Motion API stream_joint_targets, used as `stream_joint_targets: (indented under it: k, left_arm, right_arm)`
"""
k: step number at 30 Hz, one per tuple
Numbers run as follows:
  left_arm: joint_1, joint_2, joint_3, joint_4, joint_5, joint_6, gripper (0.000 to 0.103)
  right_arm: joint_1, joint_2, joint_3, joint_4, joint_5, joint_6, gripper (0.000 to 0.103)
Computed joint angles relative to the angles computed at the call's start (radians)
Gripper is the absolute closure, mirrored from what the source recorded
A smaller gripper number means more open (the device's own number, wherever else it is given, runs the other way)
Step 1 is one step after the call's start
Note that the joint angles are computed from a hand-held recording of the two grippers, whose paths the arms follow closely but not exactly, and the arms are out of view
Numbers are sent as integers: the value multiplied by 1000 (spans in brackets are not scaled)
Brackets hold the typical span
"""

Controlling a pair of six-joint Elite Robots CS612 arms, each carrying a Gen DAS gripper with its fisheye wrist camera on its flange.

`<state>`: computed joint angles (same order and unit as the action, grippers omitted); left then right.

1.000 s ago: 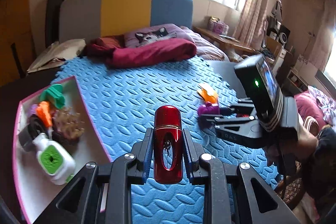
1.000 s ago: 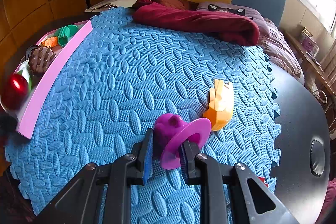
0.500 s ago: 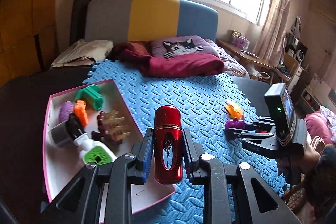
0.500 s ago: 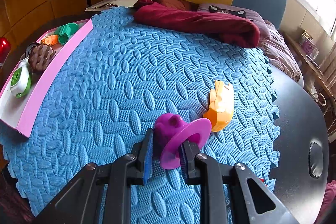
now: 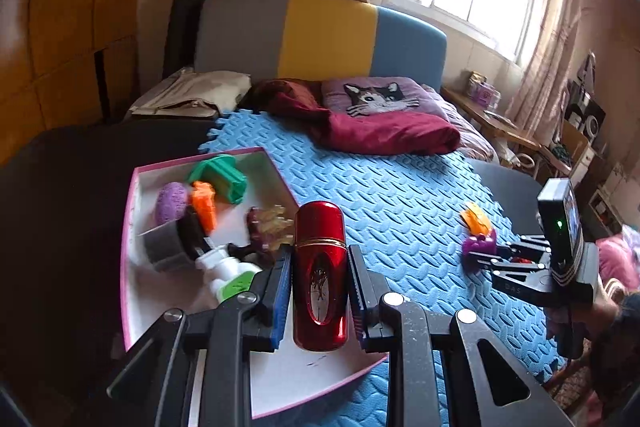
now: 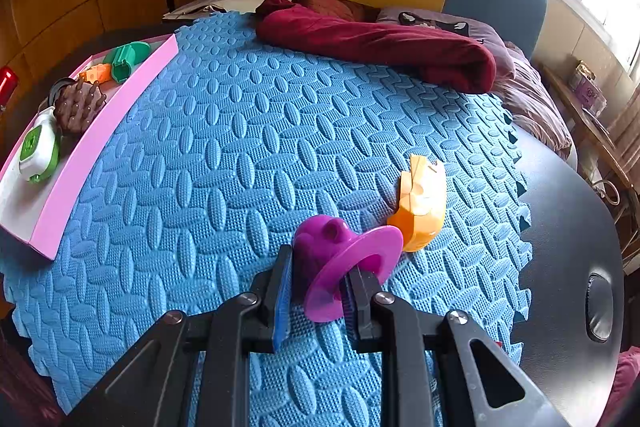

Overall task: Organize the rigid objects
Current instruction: 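Carry the red lipstick tube into the tray with the left tool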

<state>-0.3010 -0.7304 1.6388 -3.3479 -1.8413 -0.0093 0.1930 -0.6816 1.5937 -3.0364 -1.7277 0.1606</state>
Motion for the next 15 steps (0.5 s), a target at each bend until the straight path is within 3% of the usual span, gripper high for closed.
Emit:
stream_joint_targets:
  k: [7, 15]
  left_arm:
    - [49, 9, -15, -5, 60, -87, 77]
    - [80, 36, -39, 105, 74, -159, 77]
  right_arm:
    - [1, 0, 0, 0, -2, -5, 82]
    - [1, 0, -1, 2, -5, -9, 82]
